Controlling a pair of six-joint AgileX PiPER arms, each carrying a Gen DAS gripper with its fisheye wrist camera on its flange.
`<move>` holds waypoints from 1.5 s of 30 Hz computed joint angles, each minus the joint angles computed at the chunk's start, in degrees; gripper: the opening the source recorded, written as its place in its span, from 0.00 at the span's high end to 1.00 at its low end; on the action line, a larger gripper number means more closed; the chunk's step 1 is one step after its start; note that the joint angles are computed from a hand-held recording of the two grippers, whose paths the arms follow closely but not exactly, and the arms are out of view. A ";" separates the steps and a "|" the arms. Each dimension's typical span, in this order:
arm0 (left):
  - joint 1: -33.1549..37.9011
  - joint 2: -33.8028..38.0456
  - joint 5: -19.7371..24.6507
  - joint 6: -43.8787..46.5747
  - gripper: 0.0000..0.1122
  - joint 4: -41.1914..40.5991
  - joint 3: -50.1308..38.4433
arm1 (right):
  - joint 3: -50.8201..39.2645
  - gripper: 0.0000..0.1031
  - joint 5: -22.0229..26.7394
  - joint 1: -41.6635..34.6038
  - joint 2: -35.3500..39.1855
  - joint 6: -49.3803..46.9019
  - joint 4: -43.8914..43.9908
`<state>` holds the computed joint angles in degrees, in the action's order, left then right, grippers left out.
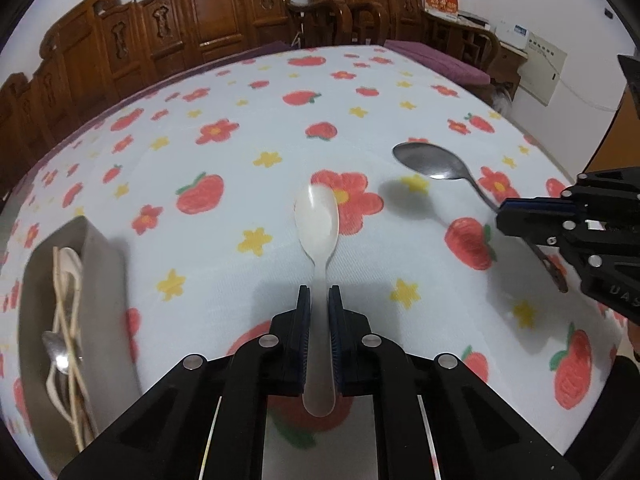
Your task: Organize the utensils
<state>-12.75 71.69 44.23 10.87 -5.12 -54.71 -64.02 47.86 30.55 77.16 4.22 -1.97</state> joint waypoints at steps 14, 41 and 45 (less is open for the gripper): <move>9.84 -6.35 6.75 9.12 1.00 -5.61 -1.80 | -6.23 0.93 4.62 9.47 0.11 9.22 -6.21; 10.16 -9.62 7.93 -2.77 0.72 7.08 7.23 | -2.65 0.93 1.04 9.83 -1.28 8.73 -3.28; 8.74 -9.01 6.95 -5.37 0.73 8.65 7.17 | -2.68 0.93 1.17 10.11 -1.28 9.22 -3.58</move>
<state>-4.01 62.68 51.18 5.51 3.53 -47.54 -66.70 49.03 40.65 75.88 13.45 -5.55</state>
